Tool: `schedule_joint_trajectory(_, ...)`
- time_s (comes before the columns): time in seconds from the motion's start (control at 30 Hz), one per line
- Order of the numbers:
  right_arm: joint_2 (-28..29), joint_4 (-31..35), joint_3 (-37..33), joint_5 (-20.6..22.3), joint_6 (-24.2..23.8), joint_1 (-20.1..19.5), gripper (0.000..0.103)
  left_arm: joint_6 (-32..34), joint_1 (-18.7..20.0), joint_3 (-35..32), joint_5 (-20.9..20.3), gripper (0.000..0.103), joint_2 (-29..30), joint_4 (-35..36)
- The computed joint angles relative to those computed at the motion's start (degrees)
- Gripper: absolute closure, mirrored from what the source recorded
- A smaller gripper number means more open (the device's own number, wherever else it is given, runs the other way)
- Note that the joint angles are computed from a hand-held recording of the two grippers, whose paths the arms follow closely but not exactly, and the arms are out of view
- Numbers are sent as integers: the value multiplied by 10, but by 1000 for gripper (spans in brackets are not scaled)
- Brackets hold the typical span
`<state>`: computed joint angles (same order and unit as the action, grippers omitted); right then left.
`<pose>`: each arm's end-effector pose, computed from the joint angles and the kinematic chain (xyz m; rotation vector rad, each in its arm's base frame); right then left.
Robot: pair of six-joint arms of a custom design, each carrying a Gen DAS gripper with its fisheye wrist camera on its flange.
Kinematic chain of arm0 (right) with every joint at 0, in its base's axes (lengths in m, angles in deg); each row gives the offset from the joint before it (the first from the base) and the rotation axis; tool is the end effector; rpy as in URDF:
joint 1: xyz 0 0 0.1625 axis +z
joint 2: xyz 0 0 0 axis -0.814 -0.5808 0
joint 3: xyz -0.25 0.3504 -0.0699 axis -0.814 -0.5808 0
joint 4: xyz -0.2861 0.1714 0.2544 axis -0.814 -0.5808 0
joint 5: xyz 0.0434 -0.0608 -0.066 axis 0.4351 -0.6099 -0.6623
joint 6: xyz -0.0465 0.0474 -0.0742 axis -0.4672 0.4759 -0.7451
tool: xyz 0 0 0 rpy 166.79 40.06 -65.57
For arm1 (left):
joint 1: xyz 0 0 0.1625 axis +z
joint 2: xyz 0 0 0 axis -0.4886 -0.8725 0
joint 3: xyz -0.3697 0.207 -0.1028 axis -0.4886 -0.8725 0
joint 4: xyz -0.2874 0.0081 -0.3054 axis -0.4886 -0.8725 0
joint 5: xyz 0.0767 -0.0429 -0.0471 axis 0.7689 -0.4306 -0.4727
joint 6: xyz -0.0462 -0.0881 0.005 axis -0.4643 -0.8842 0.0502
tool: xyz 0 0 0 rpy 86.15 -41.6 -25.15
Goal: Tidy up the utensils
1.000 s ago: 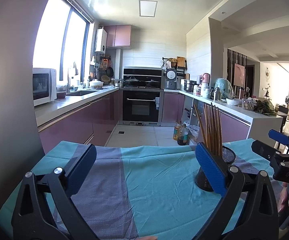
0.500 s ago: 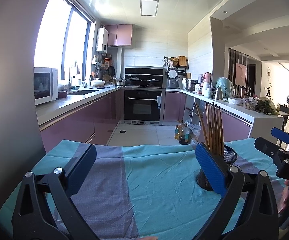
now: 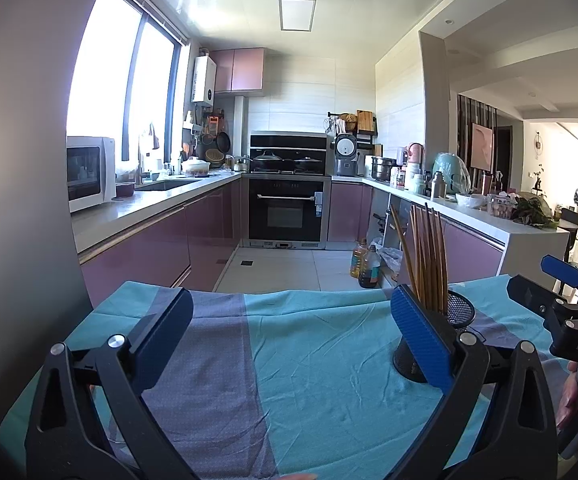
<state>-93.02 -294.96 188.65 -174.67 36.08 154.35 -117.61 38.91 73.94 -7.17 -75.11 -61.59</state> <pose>0.1998 -0.3772 0.3053 1.1367 -2.1877 1.3733 -0.4075 -0.3040 0.1454 0.3365 1.7937 -1.5641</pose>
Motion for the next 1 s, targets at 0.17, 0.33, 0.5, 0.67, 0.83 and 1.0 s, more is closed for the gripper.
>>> schedule_joint_trajectory(0.17,-2,2,0,1,0,-1,7,2,0,1,1,6,0,-3)
schedule_joint_trajectory(0.33,-3,3,0,1,-1,-2,7,2,0,0,1,6,0,-2)
schedule_joint_trajectory(0.5,-3,2,0,1,-1,-2,7,1,0,-1,1,6,1,-1)
schedule_joint_trajectory(0.67,-2,2,-1,0,-1,-1,7,6,0,0,1,6,0,-4)
schedule_joint_trajectory(0.83,-2,2,-2,0,-1,-2,7,10,0,1,2,6,-1,-8)
schedule_joint_trajectory(1.0,-1,1,-2,-1,0,-2,7,9,0,1,1,6,0,-7)
